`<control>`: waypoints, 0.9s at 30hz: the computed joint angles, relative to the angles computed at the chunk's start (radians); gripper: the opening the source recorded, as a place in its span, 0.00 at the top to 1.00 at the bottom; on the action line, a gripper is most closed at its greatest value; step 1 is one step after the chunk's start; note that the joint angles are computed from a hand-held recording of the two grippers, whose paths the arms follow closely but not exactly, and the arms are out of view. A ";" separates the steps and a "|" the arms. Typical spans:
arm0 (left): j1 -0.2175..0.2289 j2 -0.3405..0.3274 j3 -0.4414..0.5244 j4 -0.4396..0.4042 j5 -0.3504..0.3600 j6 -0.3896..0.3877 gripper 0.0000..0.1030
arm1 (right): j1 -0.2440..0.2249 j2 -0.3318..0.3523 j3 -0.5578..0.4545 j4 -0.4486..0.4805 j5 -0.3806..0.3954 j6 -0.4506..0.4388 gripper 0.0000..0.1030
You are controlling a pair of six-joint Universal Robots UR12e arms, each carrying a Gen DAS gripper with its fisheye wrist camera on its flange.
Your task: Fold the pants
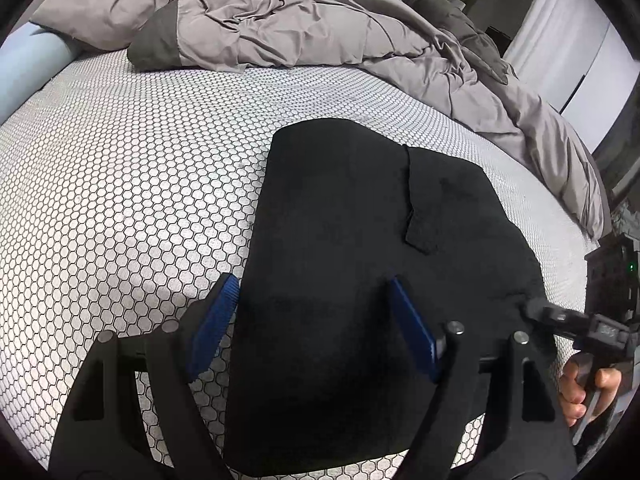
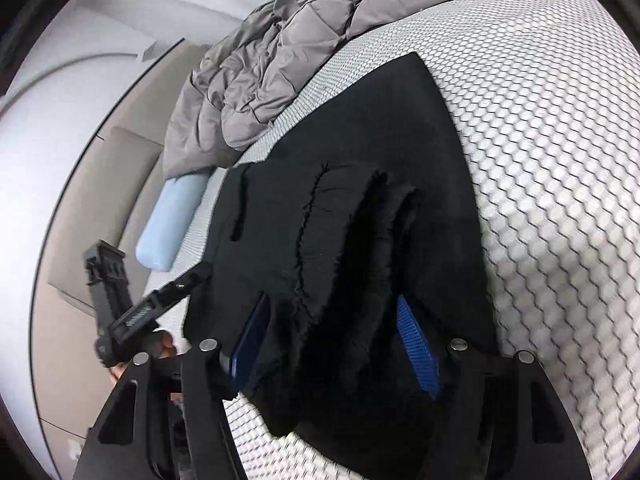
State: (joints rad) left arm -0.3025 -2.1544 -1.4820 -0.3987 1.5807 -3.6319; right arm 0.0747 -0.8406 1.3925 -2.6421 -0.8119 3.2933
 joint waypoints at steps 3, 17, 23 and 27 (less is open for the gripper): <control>0.006 0.004 -0.009 0.015 -0.017 -0.013 0.27 | 0.012 -0.015 0.014 -0.051 -0.040 -0.028 0.78; -0.021 0.024 -0.028 0.057 0.125 0.037 0.27 | 0.036 -0.099 0.099 -0.122 -0.301 -0.091 0.67; -0.053 0.021 -0.046 0.217 0.032 0.300 0.35 | 0.074 -0.136 0.147 -0.302 -0.391 -0.179 0.65; -0.049 -0.019 0.009 0.040 -0.152 0.423 0.80 | 0.124 -0.102 0.086 -0.169 -0.384 -0.283 0.65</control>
State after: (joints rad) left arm -0.3513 -2.1730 -1.4727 -0.3591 1.4282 -3.2093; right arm 0.1983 -0.9430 1.4780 -2.8109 -1.1956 3.0100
